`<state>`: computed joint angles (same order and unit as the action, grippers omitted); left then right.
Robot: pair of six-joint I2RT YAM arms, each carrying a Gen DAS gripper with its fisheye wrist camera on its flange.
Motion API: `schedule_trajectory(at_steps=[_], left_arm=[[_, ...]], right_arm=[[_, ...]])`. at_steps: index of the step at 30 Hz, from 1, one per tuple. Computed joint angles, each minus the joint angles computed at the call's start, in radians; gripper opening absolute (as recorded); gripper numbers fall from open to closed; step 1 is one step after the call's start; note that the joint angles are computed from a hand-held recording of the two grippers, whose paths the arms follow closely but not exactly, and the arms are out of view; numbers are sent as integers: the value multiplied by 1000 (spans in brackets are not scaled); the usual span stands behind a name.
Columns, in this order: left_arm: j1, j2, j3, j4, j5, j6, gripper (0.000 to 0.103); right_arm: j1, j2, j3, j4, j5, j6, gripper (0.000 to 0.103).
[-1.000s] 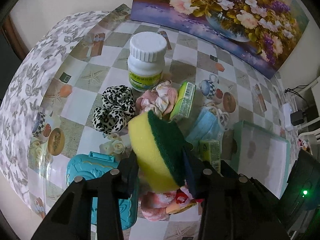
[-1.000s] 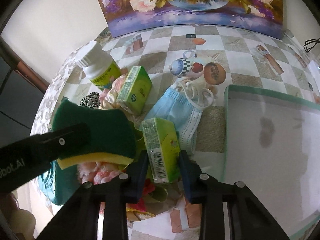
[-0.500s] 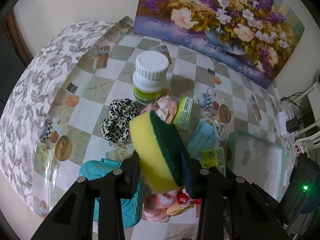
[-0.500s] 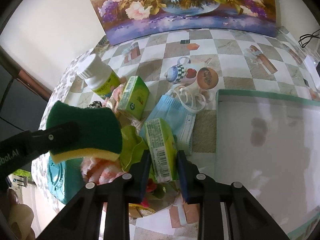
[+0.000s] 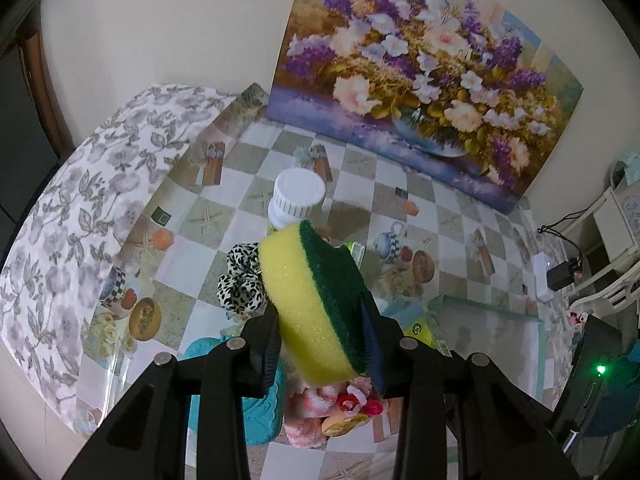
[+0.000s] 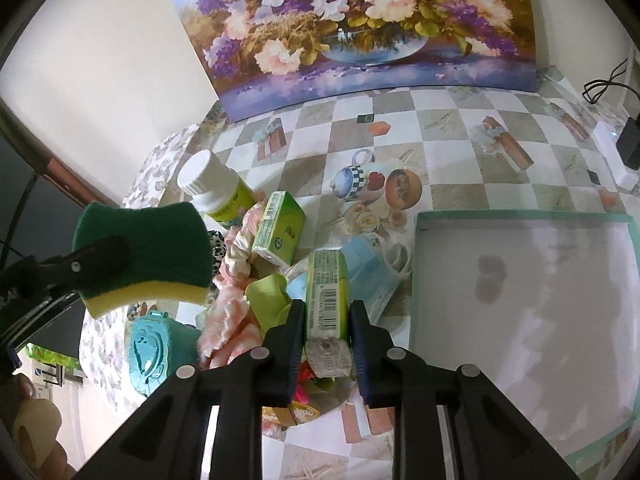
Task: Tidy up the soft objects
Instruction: 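Lift the sponge with the left tool while the right tool carries the tissue pack toward the tray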
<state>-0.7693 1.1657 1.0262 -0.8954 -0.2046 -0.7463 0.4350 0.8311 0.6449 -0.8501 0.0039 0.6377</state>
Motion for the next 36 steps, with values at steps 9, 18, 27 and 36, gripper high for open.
schedule_trajectory(at_steps=[9,18,27,36], left_arm=[[-33,-18,17,-19,-36,-13,38],[-26,-2,13,-20,-22,-21,37],[-25,-34,16,-20,-1,-28,37],[-50,-10,1,27,67,-35,38]], right_arm=[[-44,-92,67,-73,-26,-22,24],[-69,-155,132,-122,-55,-27,24],[-58,-170,150,-133,-52,-26,24],[-85,-101,28,-77,-100,-37,24]])
